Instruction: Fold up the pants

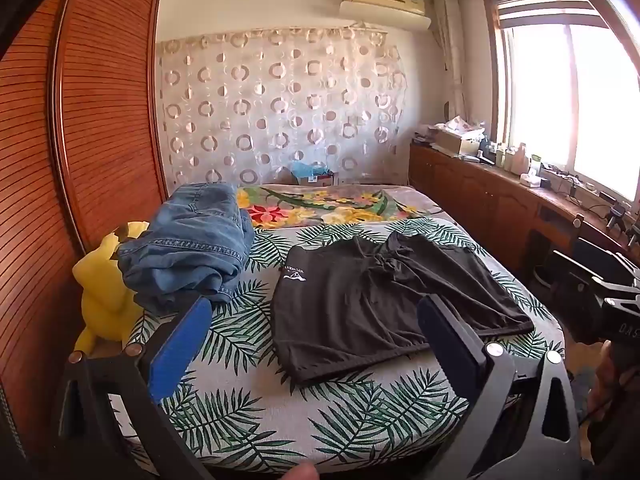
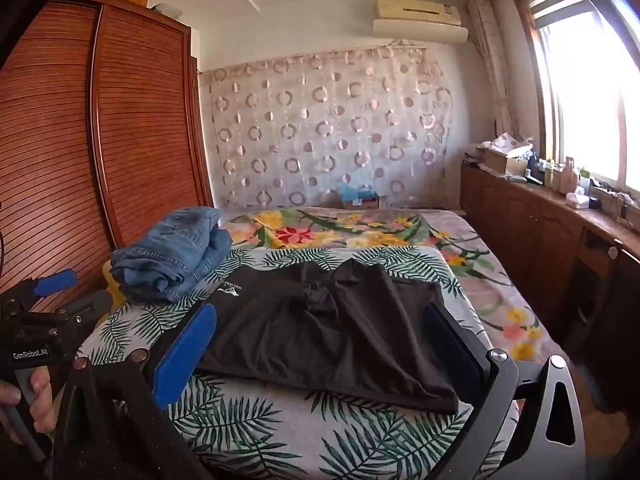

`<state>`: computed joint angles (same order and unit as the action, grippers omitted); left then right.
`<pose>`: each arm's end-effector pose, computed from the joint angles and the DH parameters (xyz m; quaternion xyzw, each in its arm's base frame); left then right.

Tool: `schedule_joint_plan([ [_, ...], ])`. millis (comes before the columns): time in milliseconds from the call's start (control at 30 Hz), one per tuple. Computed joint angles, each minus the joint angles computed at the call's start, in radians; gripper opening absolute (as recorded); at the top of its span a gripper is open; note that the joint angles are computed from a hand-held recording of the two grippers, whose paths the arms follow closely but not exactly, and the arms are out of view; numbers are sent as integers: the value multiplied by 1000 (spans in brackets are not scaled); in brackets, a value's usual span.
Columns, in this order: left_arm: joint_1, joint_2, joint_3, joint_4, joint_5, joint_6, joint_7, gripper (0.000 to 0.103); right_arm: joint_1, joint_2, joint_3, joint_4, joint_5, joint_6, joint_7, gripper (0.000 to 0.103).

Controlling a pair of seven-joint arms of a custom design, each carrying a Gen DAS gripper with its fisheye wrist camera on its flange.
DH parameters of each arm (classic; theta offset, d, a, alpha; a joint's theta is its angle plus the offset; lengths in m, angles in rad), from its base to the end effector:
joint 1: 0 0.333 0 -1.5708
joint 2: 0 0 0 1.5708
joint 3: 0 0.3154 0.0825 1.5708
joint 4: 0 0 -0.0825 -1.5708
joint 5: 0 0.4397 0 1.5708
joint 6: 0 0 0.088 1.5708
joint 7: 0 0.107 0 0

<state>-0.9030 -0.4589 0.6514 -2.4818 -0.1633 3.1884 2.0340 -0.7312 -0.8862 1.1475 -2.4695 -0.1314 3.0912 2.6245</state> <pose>0.5132 -0.0902 0.5178 -0.4588 0.7193 -0.4405 0.2795 0.4506 0.2805 0.4932 -0.5104 0.6336 -0.4237 0.3982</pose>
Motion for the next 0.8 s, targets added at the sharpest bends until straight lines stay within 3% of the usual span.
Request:
schedule_joint_plan([
  [33, -5, 2, 5, 3, -1, -1, 1, 103, -3, 0, 2, 0, 0, 4, 2, 102],
  [67, -31, -8, 26, -14, 2, 53, 22, 103, -10, -16, 8, -4, 3, 15, 11, 102],
  [200, -3, -17, 5, -35, 50, 61, -27, 103, -9, -13, 8, -4, 10, 13, 9, 102],
  [267, -35, -3, 36, -7, 56, 28, -43, 103, -6, -14, 5, -4, 13, 10, 8, 102],
  [467, -39, 8, 42, -11, 93, 54, -82, 103, -1, -15, 3, -5, 13, 6, 9, 102],
  [800, -18, -20, 32, -13, 102, 27, -82, 103, -6, -9, 6, 1, 10, 7, 9, 102],
])
